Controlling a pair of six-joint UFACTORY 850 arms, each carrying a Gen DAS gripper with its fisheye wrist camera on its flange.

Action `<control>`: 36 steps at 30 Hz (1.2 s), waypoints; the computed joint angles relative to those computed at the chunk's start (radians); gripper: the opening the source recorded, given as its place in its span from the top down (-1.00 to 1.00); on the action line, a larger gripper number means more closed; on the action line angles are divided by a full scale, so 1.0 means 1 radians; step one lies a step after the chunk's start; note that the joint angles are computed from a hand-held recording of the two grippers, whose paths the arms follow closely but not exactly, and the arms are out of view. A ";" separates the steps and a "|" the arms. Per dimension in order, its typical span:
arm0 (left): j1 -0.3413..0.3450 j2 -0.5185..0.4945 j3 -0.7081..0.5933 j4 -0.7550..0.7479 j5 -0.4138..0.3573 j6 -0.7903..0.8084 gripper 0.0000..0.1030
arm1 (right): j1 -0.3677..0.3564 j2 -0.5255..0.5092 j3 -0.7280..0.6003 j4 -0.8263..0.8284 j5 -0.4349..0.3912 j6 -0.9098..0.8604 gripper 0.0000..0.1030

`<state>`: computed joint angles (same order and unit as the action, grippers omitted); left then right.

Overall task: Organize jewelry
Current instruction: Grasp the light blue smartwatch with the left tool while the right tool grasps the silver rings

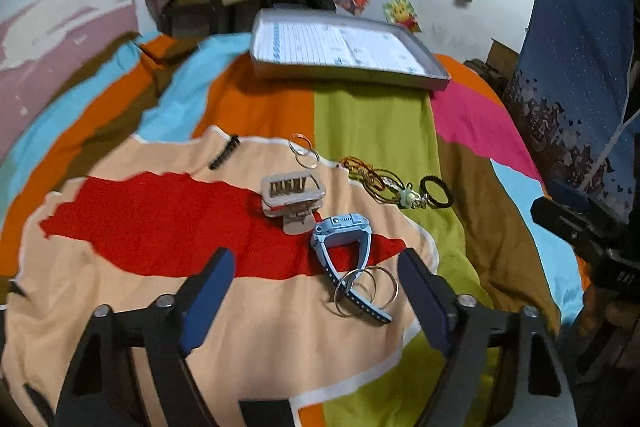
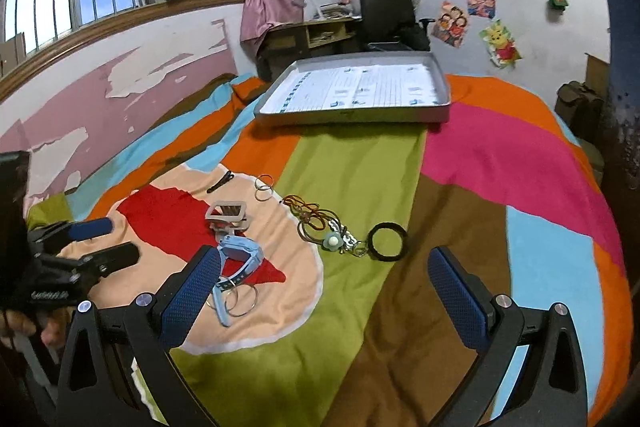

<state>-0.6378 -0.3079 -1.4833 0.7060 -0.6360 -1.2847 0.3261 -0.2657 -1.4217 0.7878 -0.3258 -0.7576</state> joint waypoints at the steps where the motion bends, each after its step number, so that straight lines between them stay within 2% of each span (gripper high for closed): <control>1: 0.008 -0.008 -0.005 -0.031 0.009 0.026 -0.43 | -0.001 -0.016 -0.014 -0.009 -0.008 0.004 -0.93; 4: 0.036 -0.033 -0.016 -0.136 0.046 0.109 -0.24 | -0.001 -0.064 -0.061 -0.056 -0.043 0.048 -0.78; 8: 0.064 -0.057 -0.021 -0.243 0.092 0.194 0.05 | -0.003 -0.131 -0.127 -0.077 -0.097 0.084 -0.42; 13: 0.091 -0.082 -0.037 -0.355 0.124 0.294 0.20 | -0.004 -0.174 -0.157 -0.075 -0.164 0.099 -0.22; 17: 0.104 -0.107 -0.057 -0.443 0.131 0.384 0.35 | 0.019 -0.188 -0.164 -0.100 -0.206 0.057 0.08; 21: 0.114 -0.117 -0.059 -0.506 0.131 0.440 0.47 | 0.037 -0.220 -0.193 -0.082 -0.295 -0.001 0.42; 24: 0.120 -0.119 -0.058 -0.536 0.140 0.461 0.55 | 0.051 -0.245 -0.212 -0.054 -0.340 -0.044 0.60; 29: 0.133 -0.132 -0.067 -0.608 0.150 0.526 0.70 | 0.069 -0.277 -0.241 -0.081 -0.372 -0.028 0.69; 36: 0.143 -0.151 -0.080 -0.661 0.142 0.559 0.79 | 0.083 -0.325 -0.282 -0.145 -0.402 0.060 0.69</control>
